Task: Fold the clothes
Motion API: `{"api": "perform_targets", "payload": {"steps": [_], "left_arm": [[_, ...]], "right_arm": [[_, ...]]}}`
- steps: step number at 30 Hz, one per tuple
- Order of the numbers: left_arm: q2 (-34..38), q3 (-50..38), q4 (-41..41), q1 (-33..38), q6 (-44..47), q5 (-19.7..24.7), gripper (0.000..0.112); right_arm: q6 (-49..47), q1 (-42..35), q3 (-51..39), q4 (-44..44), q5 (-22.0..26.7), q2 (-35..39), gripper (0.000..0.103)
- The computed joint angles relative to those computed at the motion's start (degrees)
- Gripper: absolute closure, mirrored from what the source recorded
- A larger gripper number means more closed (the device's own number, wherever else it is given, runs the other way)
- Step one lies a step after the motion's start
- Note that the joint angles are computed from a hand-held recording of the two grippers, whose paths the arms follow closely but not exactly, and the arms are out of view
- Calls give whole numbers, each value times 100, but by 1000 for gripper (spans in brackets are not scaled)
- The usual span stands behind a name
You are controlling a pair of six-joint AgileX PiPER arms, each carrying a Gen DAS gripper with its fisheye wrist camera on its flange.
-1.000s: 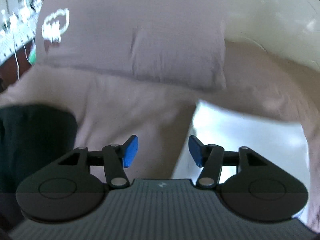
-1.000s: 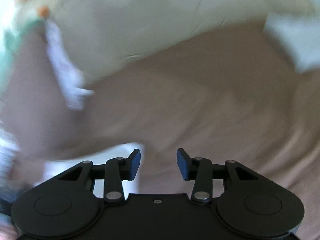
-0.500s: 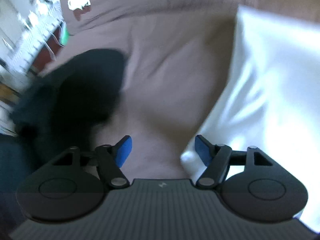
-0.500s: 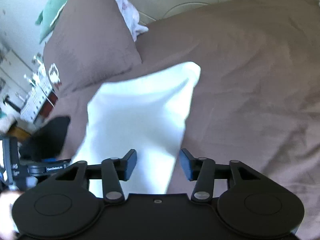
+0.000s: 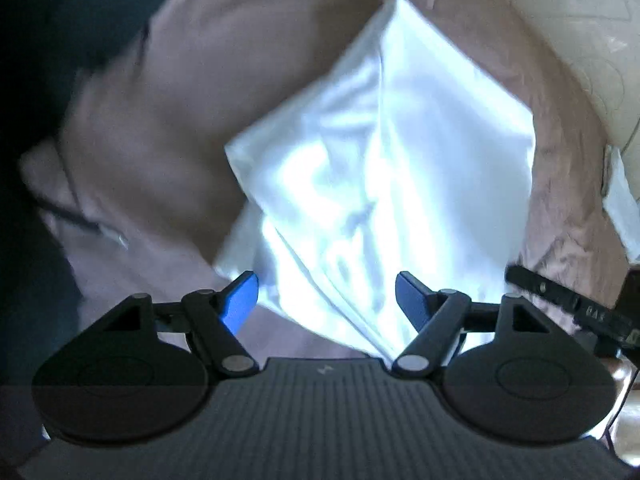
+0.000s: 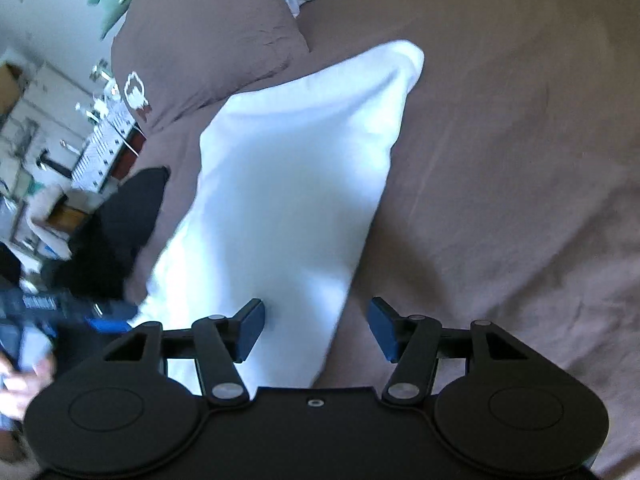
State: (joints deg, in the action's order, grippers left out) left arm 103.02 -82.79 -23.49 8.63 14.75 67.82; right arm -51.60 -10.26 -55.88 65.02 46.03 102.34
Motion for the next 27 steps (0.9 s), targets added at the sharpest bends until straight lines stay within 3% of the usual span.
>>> {"api": "perform_targets", "payload": {"steps": [5,7,8,10,12,14,15,19,22,25,27], "left_arm": [[-368,715,512,-521,56,-419,32],[-447,999,280,-503,93,-419,32],[-545,1274,69,-465,189,-646,32],[-948,1948,153,-666,14,-1675,32],[-1425,2488,747,-1075,-276,-2821,32],[-1596,2931,474,-1198,-9,-3748,32],[-1499,2960,-6,-1115,170,-3873,29],[-944,2730,-2119,-269,1192,-3354,23],[-689,2569,-2604,6,1550,-3225,23],[-953,3010,-2922,-198,1585,-3729,25],[-1108,3280,-2897,-517,1605,-4392,40]], "right_arm": [[190,55,-60,-290,215,-29,36],[367,132,-204,-524,309,65,33],[452,195,-298,-583,266,132,31],[553,320,-467,-611,125,263,25],[603,430,-627,-555,-6,404,24],[542,519,-766,-324,-124,562,22],[521,560,-830,-237,-171,630,21],[461,620,-921,-32,-283,742,21],[272,569,-952,177,-249,836,21],[-78,507,-991,691,-238,1021,21],[-660,482,-920,1376,-224,1148,23]]}}
